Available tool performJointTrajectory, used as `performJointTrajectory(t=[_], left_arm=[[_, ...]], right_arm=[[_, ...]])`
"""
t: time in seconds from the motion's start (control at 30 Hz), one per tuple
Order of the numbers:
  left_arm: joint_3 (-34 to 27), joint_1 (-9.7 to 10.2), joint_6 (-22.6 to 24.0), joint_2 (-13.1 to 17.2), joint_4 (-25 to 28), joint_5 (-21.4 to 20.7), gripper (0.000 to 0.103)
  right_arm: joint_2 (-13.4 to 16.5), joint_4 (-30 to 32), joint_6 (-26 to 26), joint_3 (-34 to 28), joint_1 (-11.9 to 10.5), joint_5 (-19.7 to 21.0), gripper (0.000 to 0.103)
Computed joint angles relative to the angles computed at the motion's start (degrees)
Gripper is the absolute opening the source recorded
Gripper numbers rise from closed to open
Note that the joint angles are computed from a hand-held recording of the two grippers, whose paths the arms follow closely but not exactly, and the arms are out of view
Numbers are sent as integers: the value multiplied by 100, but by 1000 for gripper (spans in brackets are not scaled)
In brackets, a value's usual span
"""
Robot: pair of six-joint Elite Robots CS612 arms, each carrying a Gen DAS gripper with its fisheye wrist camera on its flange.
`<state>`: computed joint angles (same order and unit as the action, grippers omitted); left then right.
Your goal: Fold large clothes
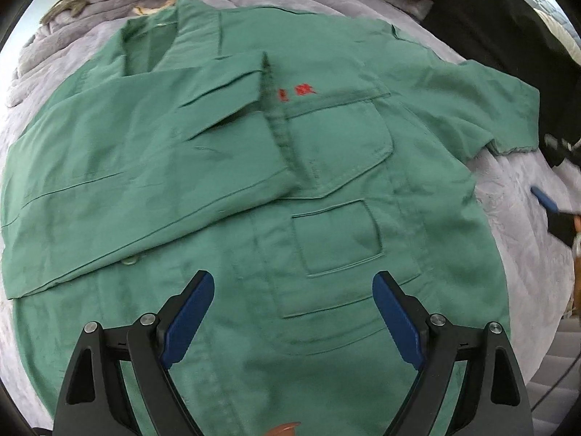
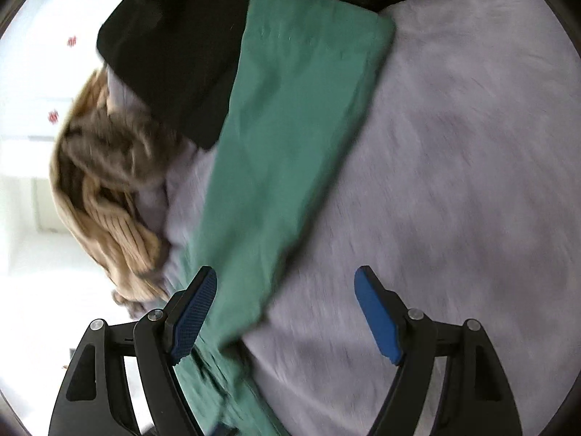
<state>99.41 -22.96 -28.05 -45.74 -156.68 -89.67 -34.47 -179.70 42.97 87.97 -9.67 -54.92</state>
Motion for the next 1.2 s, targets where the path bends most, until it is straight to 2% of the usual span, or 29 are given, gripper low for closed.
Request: performJointTrajectory(t=[0.13, 0.27, 0.37, 0.43, 0.47, 0.5, 0.53, 0.57, 0.63, 0.73, 0.83, 0.93, 1.07, 1.13, 1.2], left_arm=[[-148, -73, -95, 95, 76, -78, 90], [-283, -139, -22, 176, 200, -152, 90], [-353, -143, -50, 218, 277, -277, 90], [-331, -166, -132, 214, 180, -153, 90], [-329, -172, -162, 214, 131, -105, 90], [-328, -174, -197, 214, 81, -79, 90], [-334, -172, -240, 217, 52, -76, 90], [-335, -164, -263, 217, 42, -85, 90], [-356, -146, -294, 227, 21, -101, 90], [-363, -137, -298, 220, -54, -29, 90], [-326, -107, -297, 194, -231, 67, 90], [-256, -67, -361, 143, -408, 235, 90], [-116, 76, -450, 47, -634, 393, 90], [32, 172, -502, -44, -783, 509, 90], [162, 259, -620, -103, -917, 643, 90]], right_arm=[[398, 11, 331, -576, -82, 407, 81], [686, 4, 562, -1000, -94, 485, 81], [897, -210, 951, -1282, -121, 580, 81], [1004, -358, 1285, -1412, -148, 710, 80], [1056, -469, 1495, -1462, -163, 785, 72], [1147, -674, 1840, -1538, -190, 935, 42], [1229, -819, 2081, -1612, -212, 1094, 19], [1307, -876, 2296, -1687, -235, 1272, 4], [1304, -973, 2348, -1646, -250, 1285, 4], [1278, -1303, 2103, -1666, -240, 1491, 4], [1196, -1325, 1535, -1778, -169, 1860, 4], [956, -933, 510, -1746, -33, 2179, 4], [660, -348, -718, -1717, 280, 2420, 4], [477, 199, -1599, -1689, 523, 2391, 4], [240, 940, -2747, -1587, 840, 2109, 4]])
